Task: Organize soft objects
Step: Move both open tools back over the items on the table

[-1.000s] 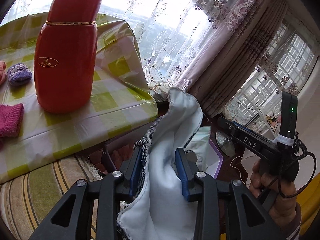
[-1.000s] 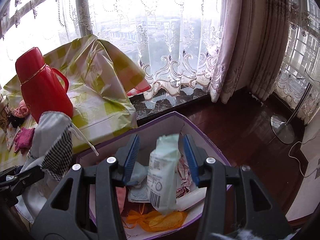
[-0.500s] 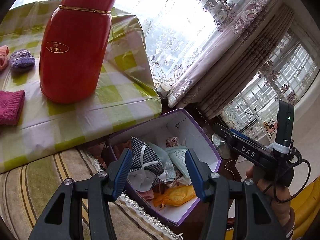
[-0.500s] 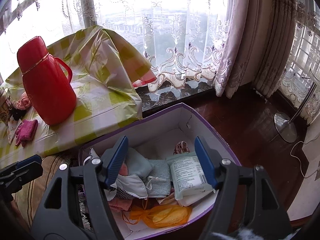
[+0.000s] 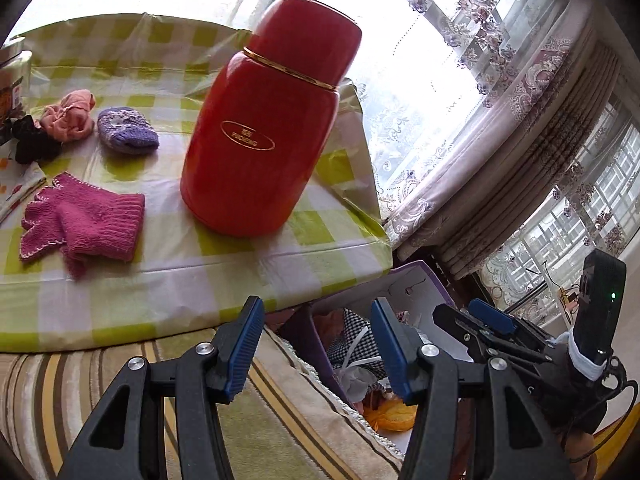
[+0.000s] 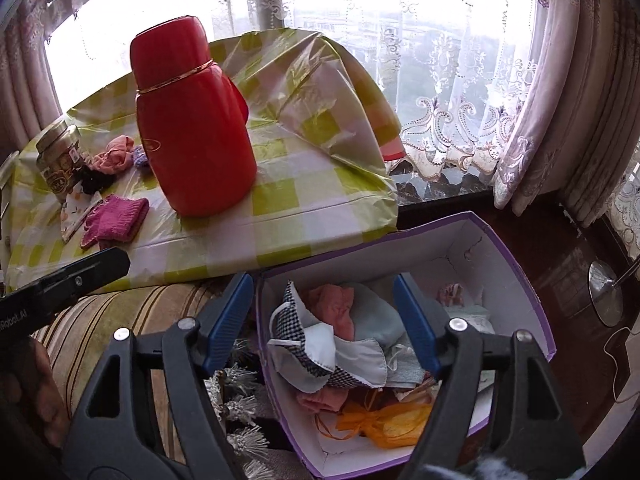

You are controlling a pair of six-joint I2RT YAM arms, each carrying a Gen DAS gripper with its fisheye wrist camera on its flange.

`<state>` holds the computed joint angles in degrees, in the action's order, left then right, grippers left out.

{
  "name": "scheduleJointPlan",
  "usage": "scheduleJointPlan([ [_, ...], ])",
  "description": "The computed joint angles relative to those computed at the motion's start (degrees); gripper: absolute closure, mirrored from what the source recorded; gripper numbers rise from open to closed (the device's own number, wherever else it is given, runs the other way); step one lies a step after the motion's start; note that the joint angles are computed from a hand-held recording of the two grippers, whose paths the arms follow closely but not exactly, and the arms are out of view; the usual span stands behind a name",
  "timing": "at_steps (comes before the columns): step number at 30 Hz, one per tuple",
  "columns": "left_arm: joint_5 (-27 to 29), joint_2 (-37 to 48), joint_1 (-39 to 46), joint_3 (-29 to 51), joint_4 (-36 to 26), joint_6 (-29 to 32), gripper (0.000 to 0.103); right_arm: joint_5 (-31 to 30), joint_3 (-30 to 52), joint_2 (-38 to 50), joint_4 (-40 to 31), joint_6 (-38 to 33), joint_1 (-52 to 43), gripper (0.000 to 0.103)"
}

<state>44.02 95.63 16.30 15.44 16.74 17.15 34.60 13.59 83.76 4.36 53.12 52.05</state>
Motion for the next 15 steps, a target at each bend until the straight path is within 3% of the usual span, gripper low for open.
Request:
scheduleJointPlan([
  [5, -0.3, 3.1, 5.4, 3.5, -0.7, 0.7, 0.047, -1.2, 4.6, 6.9, 2.2, -0.8, 3.3, 0.026],
  [15, -6.0, 6.8, 13.5, 8.8, 2.0, 0.5, 0.047, -3.3, 14.2, 15.3, 2.7, -7.3, 4.5, 0.025],
])
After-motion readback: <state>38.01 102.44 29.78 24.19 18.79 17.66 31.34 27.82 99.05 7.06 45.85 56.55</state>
